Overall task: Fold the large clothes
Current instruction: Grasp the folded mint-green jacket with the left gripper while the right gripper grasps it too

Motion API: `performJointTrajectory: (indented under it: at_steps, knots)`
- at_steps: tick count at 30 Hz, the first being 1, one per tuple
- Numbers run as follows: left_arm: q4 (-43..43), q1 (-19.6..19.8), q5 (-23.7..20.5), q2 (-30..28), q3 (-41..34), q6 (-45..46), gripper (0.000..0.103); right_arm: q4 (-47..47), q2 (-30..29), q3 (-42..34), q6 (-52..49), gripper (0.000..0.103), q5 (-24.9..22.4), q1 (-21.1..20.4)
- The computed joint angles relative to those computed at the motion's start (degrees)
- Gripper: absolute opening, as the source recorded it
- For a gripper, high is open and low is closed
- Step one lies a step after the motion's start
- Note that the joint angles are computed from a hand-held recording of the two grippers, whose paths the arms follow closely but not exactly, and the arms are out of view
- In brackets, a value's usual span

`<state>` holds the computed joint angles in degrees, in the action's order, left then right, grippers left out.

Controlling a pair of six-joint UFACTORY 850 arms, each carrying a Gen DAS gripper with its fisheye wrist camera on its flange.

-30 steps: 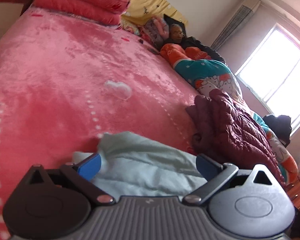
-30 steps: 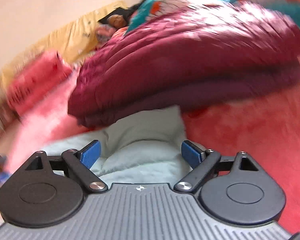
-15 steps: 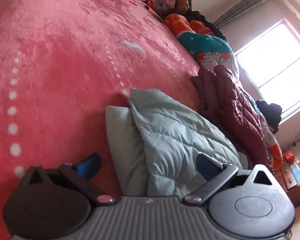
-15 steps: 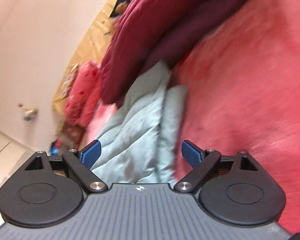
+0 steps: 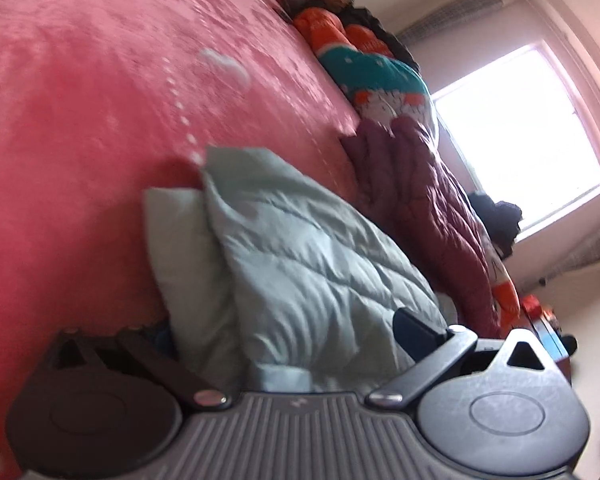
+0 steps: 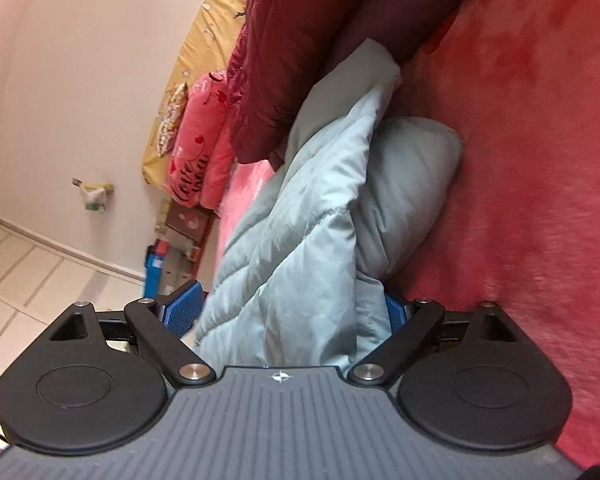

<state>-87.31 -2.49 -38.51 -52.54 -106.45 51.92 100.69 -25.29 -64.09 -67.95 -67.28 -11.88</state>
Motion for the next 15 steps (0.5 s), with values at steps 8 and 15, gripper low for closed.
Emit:
performJointTrajectory:
  at_steps: [8, 15]
  knots:
    - [3.85, -0.98, 0.24, -0.77, -1.61, -0.56, 0.082, -5.42, 5.37, 1.36, 1.40, 0.075, 13.72, 3.12]
    - [-0.67, -1.35, 2.40, 1.34, 1.71, 2.97, 0.041, -5.96, 11.56, 4.41, 2.48, 0.048, 25.82, 7.20]
